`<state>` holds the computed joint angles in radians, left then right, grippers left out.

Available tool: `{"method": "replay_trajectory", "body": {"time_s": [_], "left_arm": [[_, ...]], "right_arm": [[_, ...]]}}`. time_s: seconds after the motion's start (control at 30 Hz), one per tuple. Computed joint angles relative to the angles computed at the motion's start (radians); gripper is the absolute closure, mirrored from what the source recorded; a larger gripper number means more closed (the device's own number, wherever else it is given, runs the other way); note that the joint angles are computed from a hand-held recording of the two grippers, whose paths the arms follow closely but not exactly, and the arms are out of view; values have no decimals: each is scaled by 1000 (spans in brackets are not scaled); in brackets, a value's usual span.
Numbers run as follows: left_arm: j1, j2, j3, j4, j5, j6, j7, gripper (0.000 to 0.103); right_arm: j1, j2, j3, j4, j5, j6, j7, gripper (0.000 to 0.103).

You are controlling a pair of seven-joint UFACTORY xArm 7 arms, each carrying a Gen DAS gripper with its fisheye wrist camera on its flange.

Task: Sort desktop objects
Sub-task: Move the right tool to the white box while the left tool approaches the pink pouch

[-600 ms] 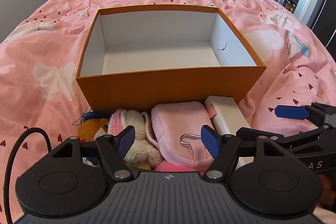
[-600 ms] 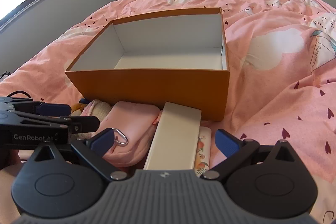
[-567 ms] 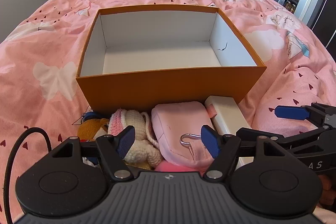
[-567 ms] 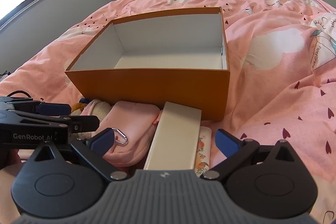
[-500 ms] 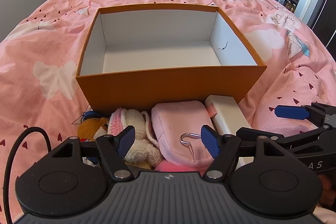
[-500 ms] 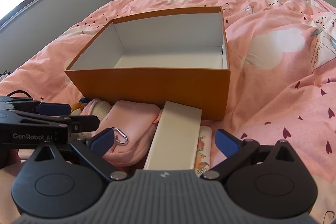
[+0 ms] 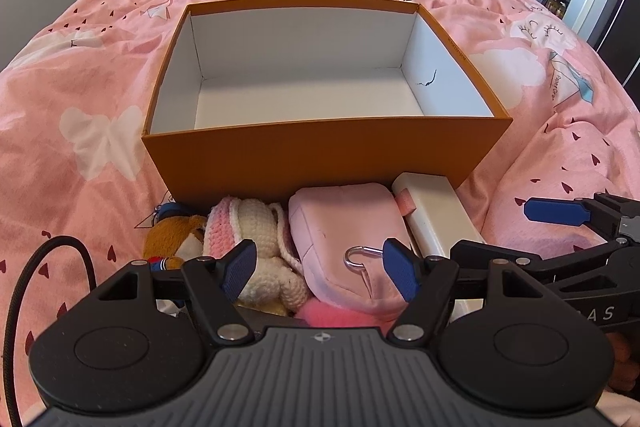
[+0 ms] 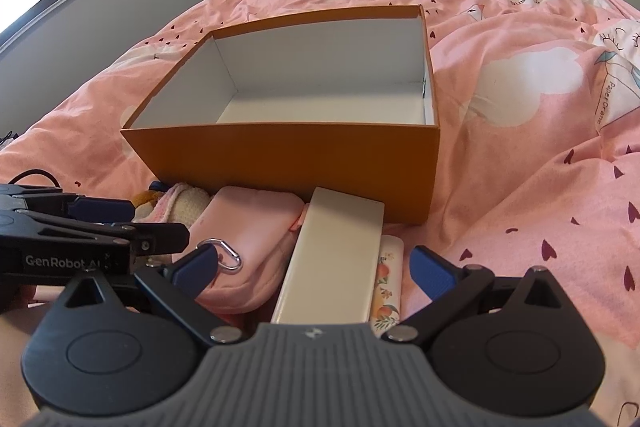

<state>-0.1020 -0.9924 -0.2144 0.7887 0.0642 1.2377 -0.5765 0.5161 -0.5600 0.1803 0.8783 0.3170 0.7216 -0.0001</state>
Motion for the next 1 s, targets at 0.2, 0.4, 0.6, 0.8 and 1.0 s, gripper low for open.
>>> {"method": "replay_trajectory", "body": {"time_s": [0.2,0.4,0.6,0.8,1.0], "left_arm": [[-1,0,0,1,0,5,0,21],[-1,-1,0,-1,0,6,-1,21],[-2,-3,1,-5,1,7,1,21],[-4,-4,2,-6,0,6,3,21],[-9,-7,22,-4,-18,7,13,23]], "right_arm": [[0,3,-1,3,-1,7,2,1],[-4,6,2,6,-4,19,9,1],[-4,5,1,6,-4,23,10,1],[-3,4,-3,3,3,19,8,1],[-26,-3,-12,7,1,29,38,15]]}}
